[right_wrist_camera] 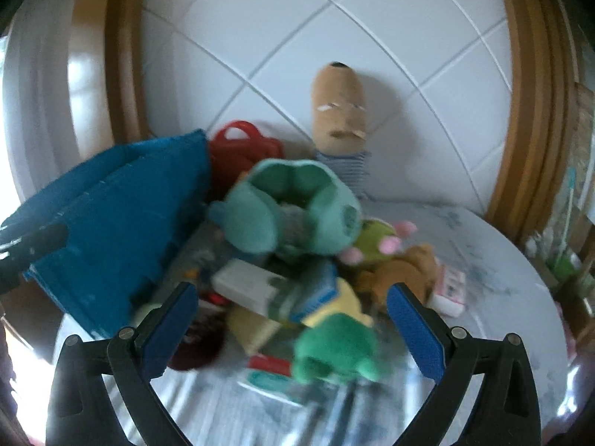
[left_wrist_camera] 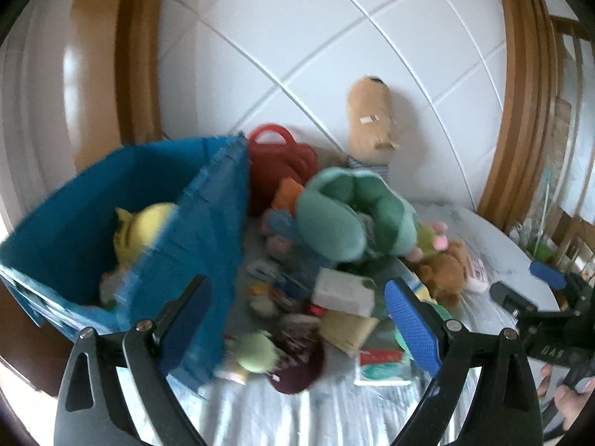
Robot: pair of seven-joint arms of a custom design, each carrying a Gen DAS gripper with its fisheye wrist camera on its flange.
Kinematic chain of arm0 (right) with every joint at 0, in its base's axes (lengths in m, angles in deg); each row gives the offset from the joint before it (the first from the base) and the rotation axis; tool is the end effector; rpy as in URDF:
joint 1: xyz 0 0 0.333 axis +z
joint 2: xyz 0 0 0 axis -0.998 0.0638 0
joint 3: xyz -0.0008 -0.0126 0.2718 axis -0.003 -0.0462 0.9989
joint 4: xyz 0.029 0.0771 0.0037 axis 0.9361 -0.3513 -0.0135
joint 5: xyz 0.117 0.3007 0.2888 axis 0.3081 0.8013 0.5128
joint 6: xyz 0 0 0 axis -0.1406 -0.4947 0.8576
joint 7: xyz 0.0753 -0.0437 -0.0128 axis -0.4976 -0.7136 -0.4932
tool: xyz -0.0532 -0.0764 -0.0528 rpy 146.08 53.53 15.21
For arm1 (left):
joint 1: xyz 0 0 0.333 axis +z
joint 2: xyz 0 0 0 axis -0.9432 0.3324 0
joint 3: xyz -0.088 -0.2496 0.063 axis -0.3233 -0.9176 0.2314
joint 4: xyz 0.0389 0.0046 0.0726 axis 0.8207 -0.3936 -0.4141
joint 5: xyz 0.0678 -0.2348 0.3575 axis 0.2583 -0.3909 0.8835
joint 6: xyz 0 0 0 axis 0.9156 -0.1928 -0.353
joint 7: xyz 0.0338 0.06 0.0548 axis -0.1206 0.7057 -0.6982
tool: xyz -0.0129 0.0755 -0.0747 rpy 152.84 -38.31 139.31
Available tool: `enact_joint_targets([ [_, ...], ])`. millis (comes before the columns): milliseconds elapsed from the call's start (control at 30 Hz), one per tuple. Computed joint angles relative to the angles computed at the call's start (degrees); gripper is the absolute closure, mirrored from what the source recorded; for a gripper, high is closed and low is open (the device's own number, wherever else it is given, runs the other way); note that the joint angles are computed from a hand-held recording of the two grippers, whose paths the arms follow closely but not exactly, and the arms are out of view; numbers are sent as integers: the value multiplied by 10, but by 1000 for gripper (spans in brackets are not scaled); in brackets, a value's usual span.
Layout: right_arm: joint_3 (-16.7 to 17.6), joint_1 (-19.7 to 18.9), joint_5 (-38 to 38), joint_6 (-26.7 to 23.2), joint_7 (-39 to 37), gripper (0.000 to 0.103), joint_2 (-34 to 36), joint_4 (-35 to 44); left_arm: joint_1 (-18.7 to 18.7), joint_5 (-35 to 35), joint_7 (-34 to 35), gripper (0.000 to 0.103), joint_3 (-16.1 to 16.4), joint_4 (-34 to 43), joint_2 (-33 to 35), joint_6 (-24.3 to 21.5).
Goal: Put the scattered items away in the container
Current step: 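Withdraw both tools from the crate back over the cluttered pile, then grasp the white-and-green sweat-pad box with the right tool while the left tool grasps the maroon knit hat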
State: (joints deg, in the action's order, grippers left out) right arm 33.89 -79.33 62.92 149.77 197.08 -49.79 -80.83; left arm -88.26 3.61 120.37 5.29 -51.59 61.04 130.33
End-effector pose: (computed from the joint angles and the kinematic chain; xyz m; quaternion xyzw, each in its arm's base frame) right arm 0.3659 0.1849 0.6237 -0.5411 0.6912 -0.3713 0.3025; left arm 0.4426 -0.3788 0.6442 -0.4945 0.7268 -0.4066 0.2489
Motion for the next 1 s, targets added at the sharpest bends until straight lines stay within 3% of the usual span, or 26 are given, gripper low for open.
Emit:
enact_joint_targets([
  [200,-45,0,26,0,-34,0,-36,-53,-10,41,-36,8,-20,52,70,-60],
  [333,-56,-15,41,3,-46,0,-22,-58,-28,61,-37,8,-8,91,127,-84],
  [500,-66,-31,52,9,-63,0,33,-42,-50,60,-15,8,16,148,207,-109],
  [667,-87,-15,81,60,-91,0,98,-34,-67,58,1,8,38,187,264,-139],
  [867,-120,17,127,118,-178,0,197,4,-84,64,-22,8,57,214,309,-186],
  [1000,-143,38,168,129,-257,0,255,43,-93,74,-53,8,66,230,329,-212],
])
